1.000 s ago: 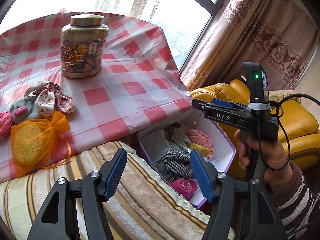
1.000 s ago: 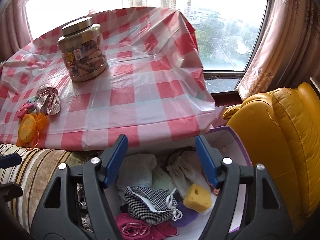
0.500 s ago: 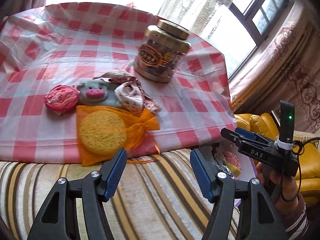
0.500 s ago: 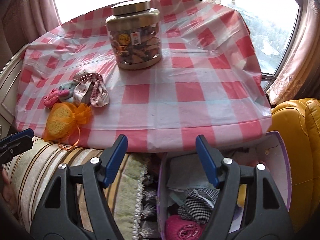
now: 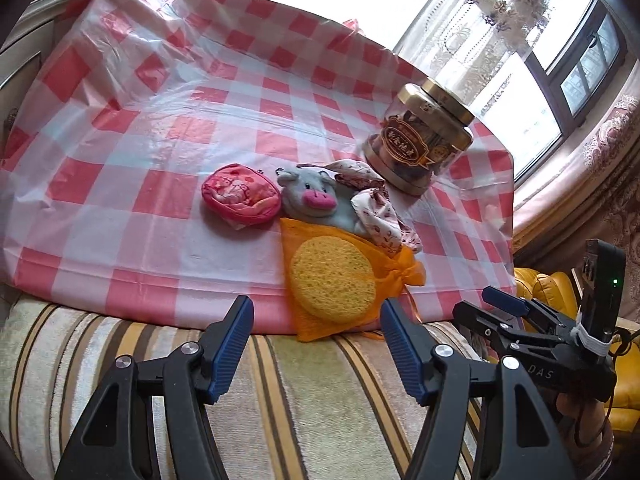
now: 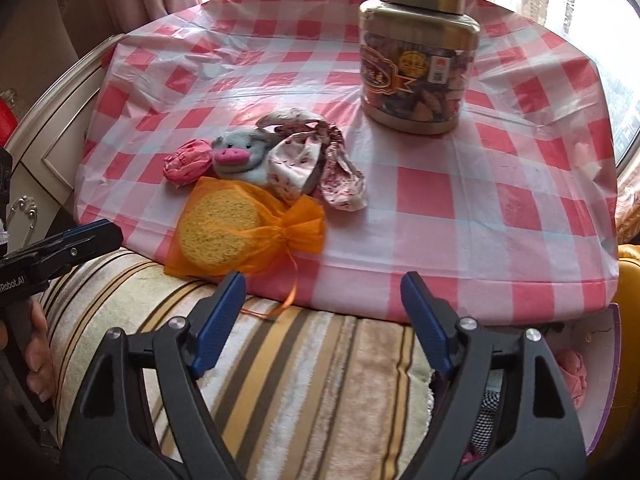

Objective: Organize soft objects
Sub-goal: 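Move both grippers back over the table toward the remaining items, then grasp the pink coin purse with the left gripper while the right grasps the orange mesh bag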

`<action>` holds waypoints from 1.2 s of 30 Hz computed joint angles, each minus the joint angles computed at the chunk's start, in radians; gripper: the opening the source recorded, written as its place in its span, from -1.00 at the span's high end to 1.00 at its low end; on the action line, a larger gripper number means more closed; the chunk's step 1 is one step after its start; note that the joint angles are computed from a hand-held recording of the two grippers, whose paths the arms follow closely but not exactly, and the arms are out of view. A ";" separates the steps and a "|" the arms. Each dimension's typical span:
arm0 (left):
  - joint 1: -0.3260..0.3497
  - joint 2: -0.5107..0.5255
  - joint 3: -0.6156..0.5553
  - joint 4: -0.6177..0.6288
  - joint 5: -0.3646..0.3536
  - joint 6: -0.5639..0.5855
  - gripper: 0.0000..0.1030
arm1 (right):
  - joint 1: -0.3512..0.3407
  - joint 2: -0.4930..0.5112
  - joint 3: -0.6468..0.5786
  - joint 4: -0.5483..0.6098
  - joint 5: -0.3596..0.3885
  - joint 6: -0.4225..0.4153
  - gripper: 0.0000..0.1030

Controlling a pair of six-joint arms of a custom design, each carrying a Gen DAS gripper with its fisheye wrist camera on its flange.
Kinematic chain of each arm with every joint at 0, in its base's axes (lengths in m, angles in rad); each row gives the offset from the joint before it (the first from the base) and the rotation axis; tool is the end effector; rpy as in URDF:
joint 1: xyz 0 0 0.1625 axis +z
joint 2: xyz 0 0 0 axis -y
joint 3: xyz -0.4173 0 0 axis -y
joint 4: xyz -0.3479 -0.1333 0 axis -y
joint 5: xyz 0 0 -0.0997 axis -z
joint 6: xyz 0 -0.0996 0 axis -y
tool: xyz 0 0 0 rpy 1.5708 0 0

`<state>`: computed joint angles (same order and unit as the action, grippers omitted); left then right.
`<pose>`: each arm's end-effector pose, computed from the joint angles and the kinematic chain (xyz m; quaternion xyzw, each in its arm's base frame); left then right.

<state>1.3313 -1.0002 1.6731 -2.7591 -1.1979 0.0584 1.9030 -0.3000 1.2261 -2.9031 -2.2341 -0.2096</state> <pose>0.0153 -0.6522 0.2653 0.0943 0.9467 -0.2656 0.1559 0.3062 -0.6669 -0.0250 0.1845 -0.9099 0.2099 0.3066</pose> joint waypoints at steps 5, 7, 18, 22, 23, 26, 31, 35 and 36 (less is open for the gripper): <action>0.010 0.011 -0.043 0.032 0.039 0.005 -0.29 | 0.010 0.054 -0.098 0.099 0.018 0.009 -0.65; 0.016 0.020 -0.068 0.051 0.054 0.009 -0.29 | 0.012 0.076 -0.139 0.143 0.019 0.015 -0.68; 0.034 0.111 -0.262 0.193 0.125 0.018 -0.48 | 0.014 0.178 -0.334 0.337 0.019 0.067 -0.75; 0.042 0.156 -0.344 0.232 0.134 0.027 -0.52 | 0.021 0.231 -0.427 0.396 0.012 0.052 -0.76; 0.044 0.167 -0.365 0.243 0.134 0.032 -0.53 | 0.022 0.246 -0.454 0.412 0.009 0.048 -0.76; 0.048 0.205 -0.429 0.281 0.144 0.054 -0.55 | 0.021 0.287 -0.532 0.465 -0.005 0.044 -0.78; 0.056 0.259 -0.498 0.322 0.152 0.109 -0.59 | 0.018 0.336 -0.629 0.525 -0.015 0.047 -0.83; 0.063 0.294 -0.532 0.333 0.175 0.131 -0.59 | 0.020 0.376 -0.700 0.566 -0.022 0.031 -0.86; 0.066 0.300 -0.542 0.345 0.170 0.130 -0.59 | 0.020 0.389 -0.723 0.582 -0.023 0.027 -0.86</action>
